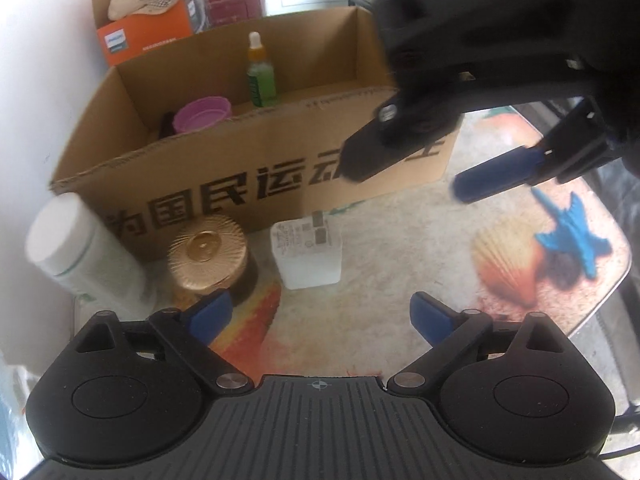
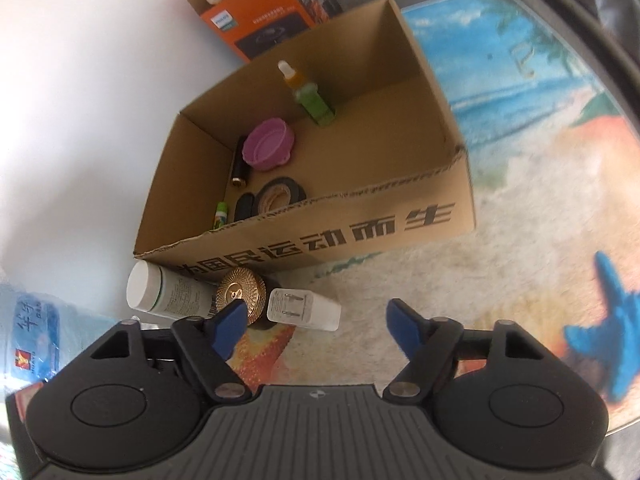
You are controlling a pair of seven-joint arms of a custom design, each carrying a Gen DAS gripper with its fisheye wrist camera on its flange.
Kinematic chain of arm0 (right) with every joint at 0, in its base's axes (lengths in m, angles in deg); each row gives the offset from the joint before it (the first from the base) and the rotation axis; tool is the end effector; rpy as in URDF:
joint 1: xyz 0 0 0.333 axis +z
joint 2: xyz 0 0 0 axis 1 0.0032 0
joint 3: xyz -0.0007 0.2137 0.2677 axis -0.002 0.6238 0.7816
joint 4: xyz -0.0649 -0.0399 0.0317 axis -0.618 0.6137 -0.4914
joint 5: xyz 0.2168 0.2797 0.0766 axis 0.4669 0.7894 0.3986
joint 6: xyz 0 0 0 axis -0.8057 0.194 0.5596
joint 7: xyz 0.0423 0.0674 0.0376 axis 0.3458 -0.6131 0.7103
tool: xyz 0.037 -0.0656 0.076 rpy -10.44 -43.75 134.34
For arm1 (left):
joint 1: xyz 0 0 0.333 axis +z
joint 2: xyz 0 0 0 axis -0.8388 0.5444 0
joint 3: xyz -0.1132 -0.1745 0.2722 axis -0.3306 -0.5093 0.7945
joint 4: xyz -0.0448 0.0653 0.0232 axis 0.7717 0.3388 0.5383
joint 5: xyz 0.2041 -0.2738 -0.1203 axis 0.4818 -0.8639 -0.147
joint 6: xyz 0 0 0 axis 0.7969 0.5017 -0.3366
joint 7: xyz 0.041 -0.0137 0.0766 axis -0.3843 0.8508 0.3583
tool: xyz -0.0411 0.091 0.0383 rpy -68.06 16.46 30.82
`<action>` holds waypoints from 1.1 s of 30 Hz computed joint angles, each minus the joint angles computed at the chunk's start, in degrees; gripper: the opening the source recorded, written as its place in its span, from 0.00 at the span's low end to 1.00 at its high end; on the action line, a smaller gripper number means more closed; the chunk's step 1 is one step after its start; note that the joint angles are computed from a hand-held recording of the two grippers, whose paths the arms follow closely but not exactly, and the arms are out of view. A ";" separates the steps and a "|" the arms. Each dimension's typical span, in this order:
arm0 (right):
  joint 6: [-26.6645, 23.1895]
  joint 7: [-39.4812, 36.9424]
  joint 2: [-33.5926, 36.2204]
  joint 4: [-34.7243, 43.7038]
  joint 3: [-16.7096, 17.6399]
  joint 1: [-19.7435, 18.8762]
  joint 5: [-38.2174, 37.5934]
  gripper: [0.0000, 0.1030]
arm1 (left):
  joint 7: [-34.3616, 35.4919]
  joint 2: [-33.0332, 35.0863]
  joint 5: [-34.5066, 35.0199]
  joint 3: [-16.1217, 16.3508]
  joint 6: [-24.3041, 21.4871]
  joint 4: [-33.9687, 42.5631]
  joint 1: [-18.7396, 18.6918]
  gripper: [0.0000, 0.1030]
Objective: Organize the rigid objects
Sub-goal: 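Move the right gripper to the white plug charger beside the box, then grasp the white plug charger with the right gripper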
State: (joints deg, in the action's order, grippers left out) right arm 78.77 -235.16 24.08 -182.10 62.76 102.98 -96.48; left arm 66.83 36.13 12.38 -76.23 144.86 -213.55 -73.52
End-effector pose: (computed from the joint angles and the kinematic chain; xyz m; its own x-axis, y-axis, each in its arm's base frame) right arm 0.3938 0.2087 0.4722 -0.5874 -0.6129 -0.5285 -0.5429 0.7827 -0.3043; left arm 0.4562 -0.2358 0.4401 -0.8530 -0.5205 -0.0378 -0.4147 0.7201 -0.5563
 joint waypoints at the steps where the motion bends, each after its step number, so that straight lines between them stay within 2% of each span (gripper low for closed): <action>1: 1.24 0.02 0.82 -0.20 -0.61 0.19 0.97 0.67 | 1.37 0.42 -1.08 -0.16 0.98 -0.16 -0.23 0.90; 4: 6.82 0.36 2.83 -1.18 -1.41 -0.61 1.92 0.60 | 4.71 2.29 -3.78 -0.77 2.75 0.54 -0.59 0.83; 7: 9.45 -1.42 4.48 -0.98 -2.00 -0.73 2.75 0.55 | 4.58 3.79 -4.21 -1.42 3.01 1.68 -0.54 0.75; 12: 11.76 -10.37 7.62 -0.55 -6.39 4.59 12.77 0.46 | 1.31 5.15 -3.20 -2.28 4.21 2.84 -0.57 0.65; 16: 14.32 -16.51 8.53 -1.87 -9.30 9.05 23.62 0.38 | -0.12 5.04 -3.21 -2.54 1.98 3.85 -0.17 0.59; 21: 13.66 -15.88 6.67 -3.88 -7.08 7.21 25.60 0.36 | 1.01 3.86 -4.15 -2.64 -0.29 3.39 -0.35 0.57; 24: 12.53 -13.52 4.96 -5.07 -5.01 4.83 24.04 0.36 | 1.48 3.11 -5.08 -2.37 -2.38 3.28 -0.50 0.55; 27: 11.57 -10.93 4.07 -5.58 -3.41 2.77 22.01 0.36 | 1.22 3.03 -4.18 -2.44 -1.09 2.61 -1.21 0.56; 33: 10.65 -9.45 4.05 -5.43 -3.83 2.76 20.64 0.37 | -3.67 5.50 0.49 -2.47 0.14 3.84 -1.54 0.55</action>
